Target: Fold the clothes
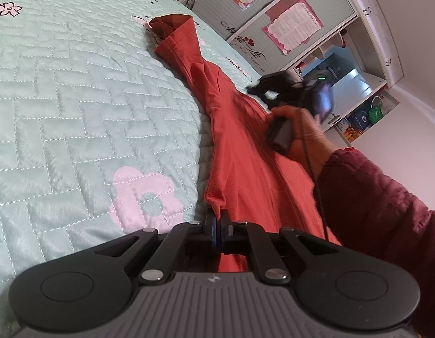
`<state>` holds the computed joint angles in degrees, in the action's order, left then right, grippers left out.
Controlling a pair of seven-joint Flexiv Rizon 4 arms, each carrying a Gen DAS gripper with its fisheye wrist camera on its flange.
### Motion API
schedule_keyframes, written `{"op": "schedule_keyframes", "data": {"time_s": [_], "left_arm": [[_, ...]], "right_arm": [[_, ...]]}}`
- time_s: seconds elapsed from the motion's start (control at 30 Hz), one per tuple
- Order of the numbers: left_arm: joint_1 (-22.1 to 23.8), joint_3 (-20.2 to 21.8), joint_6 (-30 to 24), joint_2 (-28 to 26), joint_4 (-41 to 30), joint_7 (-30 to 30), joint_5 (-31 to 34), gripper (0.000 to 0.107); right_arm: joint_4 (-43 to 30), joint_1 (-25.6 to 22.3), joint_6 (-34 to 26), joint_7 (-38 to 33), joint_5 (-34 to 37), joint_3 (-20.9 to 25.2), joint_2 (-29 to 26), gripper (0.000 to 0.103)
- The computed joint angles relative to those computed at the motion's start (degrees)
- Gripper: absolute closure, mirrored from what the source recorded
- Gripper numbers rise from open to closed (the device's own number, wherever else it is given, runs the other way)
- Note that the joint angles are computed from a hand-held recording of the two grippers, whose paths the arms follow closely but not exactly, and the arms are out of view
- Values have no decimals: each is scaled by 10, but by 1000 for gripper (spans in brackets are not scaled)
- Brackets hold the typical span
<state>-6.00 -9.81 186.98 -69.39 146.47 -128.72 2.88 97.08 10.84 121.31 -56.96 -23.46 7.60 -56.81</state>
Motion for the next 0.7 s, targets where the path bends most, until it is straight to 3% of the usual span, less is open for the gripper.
{"op": "schedule_keyframes", "data": {"time_s": [0.07, 0.23, 0.37, 0.47, 0.57, 0.7], "left_arm": [[0, 0, -1, 0, -1, 0, 0, 100], [0, 1, -2, 1, 0, 1, 1, 100], [0, 1, -2, 1, -1, 1, -1, 100], [-1, 1, -2, 0, -2, 2, -2, 100], [0, 1, -3, 1, -3, 2, -1, 100], [0, 0, -4, 1, -3, 2, -1, 100]], "right_arm": [[-12, 27, -35, -14, 29, -24, -8, 103], [-27, -18, -35, 1, -10, 19, -25, 103], [-22, -22, -57, 3, -23, 23, -13, 103], [-16, -71, -54, 32, -56, 75, -11, 100], [25, -45, -6, 4, -53, 48, 24, 98], [83, -47, -43, -32, -156, 70, 80, 95]]}}
